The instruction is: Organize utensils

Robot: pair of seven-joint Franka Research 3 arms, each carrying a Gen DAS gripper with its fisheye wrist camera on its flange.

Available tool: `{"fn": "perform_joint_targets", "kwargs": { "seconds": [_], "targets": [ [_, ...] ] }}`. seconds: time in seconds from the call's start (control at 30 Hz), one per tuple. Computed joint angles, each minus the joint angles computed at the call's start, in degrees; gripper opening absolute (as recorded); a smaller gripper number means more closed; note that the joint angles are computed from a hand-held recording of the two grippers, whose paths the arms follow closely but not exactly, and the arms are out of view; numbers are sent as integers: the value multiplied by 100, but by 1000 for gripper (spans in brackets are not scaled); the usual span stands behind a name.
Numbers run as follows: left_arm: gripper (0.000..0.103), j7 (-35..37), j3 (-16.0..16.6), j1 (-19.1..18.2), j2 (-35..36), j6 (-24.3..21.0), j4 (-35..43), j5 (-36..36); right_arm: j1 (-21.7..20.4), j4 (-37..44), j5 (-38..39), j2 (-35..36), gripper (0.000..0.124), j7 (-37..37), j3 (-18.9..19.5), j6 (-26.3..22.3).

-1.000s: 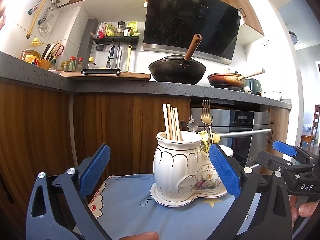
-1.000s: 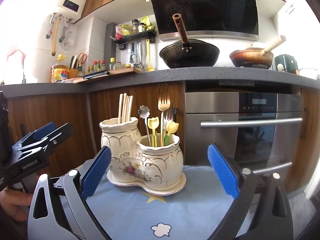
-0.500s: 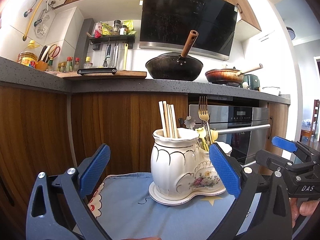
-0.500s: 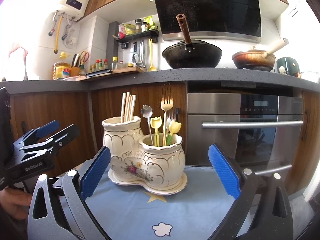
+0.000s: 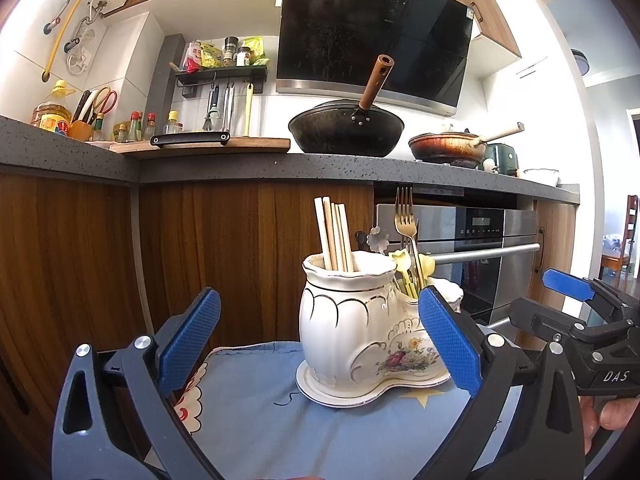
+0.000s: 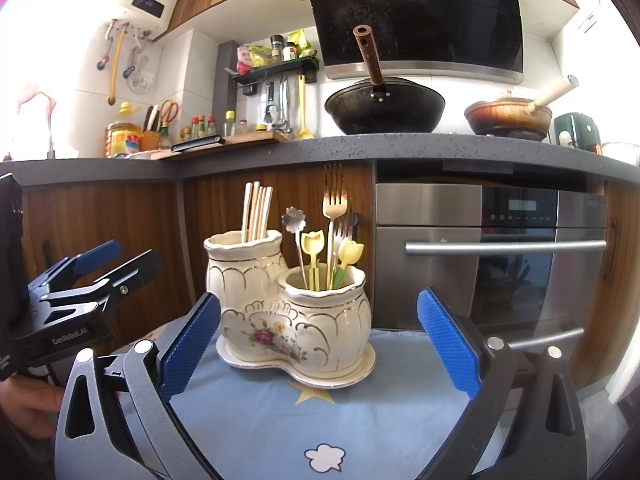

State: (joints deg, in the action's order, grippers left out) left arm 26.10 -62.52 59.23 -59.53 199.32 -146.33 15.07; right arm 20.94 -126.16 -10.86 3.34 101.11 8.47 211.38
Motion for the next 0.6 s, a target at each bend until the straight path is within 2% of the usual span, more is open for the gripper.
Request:
{"fn": "perform_joint_targets", "kwargs": {
  "seconds": [0.6],
  "targets": [
    [98, 54, -28, 23, 5, 73, -3, -23, 14, 8, 53, 17, 98, -49, 13, -5]
  ]
}}
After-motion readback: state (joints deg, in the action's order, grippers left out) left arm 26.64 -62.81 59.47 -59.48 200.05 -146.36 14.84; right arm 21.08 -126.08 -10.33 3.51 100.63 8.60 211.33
